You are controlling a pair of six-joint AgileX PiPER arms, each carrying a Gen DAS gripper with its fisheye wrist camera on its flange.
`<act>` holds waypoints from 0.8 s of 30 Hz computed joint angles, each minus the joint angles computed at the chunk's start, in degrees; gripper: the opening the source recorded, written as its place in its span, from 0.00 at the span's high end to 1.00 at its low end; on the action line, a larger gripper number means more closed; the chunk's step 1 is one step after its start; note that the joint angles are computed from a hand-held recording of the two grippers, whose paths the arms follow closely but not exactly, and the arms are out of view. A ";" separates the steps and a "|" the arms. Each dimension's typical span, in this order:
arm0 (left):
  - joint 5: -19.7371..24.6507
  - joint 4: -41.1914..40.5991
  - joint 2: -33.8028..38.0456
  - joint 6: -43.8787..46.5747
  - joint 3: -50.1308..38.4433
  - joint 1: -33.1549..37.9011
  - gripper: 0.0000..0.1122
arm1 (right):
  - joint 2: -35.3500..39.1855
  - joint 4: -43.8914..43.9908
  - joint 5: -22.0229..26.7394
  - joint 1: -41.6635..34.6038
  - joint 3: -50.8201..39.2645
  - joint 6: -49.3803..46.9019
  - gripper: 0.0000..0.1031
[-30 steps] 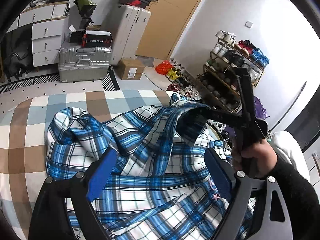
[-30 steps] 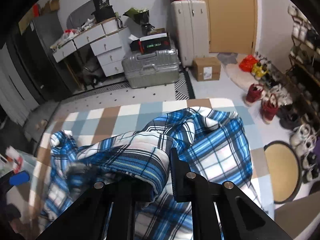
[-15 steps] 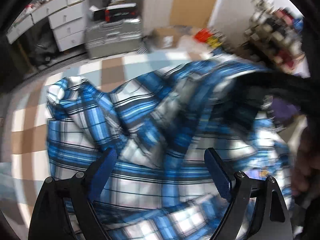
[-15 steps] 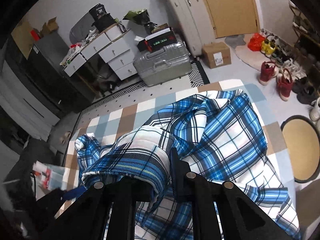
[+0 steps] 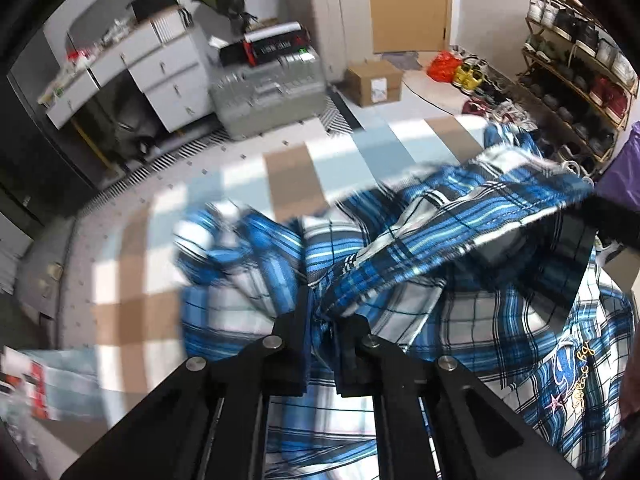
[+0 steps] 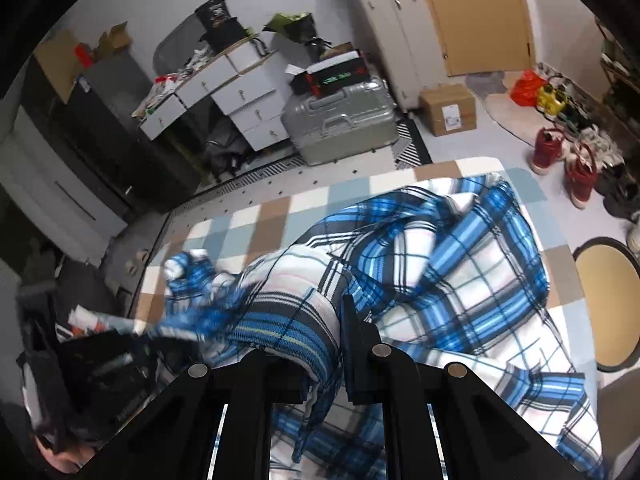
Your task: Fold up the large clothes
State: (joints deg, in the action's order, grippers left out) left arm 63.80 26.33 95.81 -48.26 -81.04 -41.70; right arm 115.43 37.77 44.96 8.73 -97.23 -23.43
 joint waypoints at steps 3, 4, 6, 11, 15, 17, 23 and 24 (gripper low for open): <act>2.03 2.06 -5.48 -0.37 -0.83 0.45 0.97 | -1.94 3.31 -0.18 0.30 1.23 -1.48 0.91; 2.27 2.67 -6.62 -0.38 -0.56 0.32 0.97 | -2.70 4.35 -0.15 0.34 1.70 -2.14 0.92; 5.42 4.74 -9.00 -0.43 -0.85 -1.89 0.97 | -4.60 8.50 0.54 0.11 3.25 -5.36 0.93; 1.82 7.57 -16.84 -7.87 9.63 -10.43 0.97 | -12.43 18.06 -0.67 -1.76 14.91 -14.03 0.92; -3.50 8.79 -19.88 -17.39 18.81 -17.92 0.97 | -19.56 27.25 -3.65 -4.88 30.02 -24.44 0.92; -4.49 10.54 -19.78 -23.32 21.88 -21.03 0.97 | -22.09 32.24 -3.76 -6.67 37.06 -28.54 0.92; -0.07 13.39 -15.62 -36.74 23.55 -26.25 0.44 | -26.83 31.47 -5.80 -6.18 42.48 -28.55 0.92; 0.62 14.83 -14.26 -38.68 23.05 -25.94 0.26 | -26.68 30.41 -5.96 -5.72 41.43 -27.25 0.93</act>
